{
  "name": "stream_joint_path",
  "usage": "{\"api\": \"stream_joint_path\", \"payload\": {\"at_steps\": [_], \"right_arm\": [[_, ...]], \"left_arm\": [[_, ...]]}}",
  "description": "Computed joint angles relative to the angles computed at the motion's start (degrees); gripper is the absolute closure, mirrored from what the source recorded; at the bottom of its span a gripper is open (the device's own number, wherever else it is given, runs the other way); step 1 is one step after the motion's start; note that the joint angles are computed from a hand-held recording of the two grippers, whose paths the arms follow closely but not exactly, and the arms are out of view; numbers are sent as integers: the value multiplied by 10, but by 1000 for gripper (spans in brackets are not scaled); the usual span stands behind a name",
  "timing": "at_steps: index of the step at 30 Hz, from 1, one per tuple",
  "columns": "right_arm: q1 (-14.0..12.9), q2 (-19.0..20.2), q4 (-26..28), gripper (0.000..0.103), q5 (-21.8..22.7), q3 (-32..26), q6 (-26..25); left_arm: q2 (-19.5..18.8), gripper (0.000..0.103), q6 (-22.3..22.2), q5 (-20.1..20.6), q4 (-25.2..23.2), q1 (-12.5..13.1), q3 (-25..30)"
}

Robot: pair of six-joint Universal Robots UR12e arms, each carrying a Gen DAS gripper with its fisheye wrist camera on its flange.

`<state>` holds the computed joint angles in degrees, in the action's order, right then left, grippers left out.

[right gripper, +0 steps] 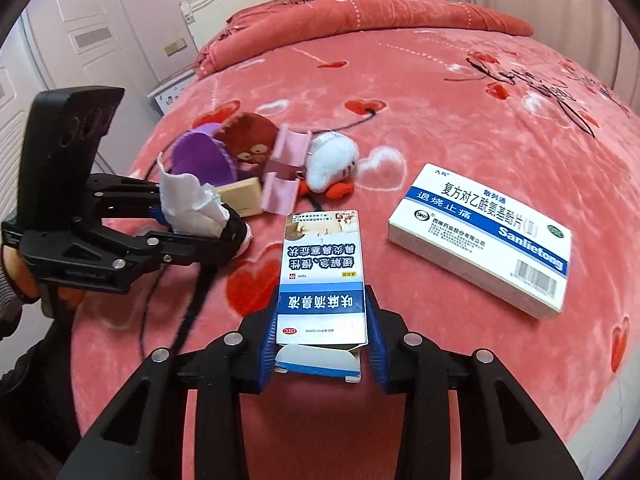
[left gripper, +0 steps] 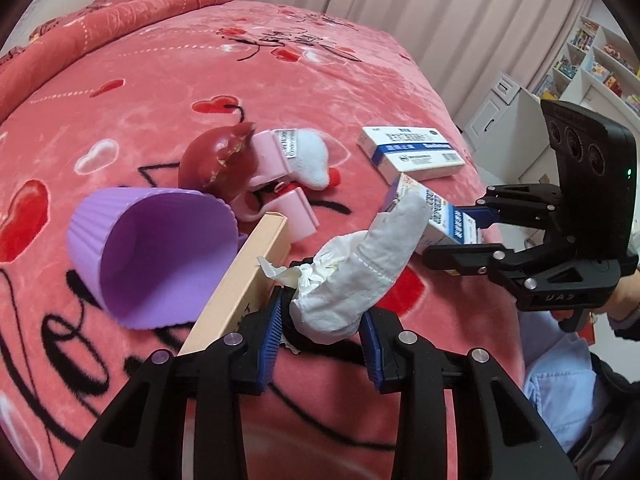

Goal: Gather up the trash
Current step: 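Carry the tissue and medicine box over the orange bucket with both tools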

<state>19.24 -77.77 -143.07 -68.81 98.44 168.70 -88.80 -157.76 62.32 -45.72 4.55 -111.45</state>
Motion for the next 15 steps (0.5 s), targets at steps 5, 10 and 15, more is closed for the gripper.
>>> {"api": "stream_joint_path", "payload": {"at_steps": [5, 10, 15], "right_arm": [[-4, -29, 1, 65, 11, 23, -3], [-8, -70, 8, 65, 33, 58, 2], [-4, -115, 21, 65, 49, 99, -4]], "left_arm": [[26, 66, 3, 7, -10, -2, -11], [65, 66, 7, 8, -17, -9, -32], [111, 66, 8, 9, -37, -19, -60]]}}
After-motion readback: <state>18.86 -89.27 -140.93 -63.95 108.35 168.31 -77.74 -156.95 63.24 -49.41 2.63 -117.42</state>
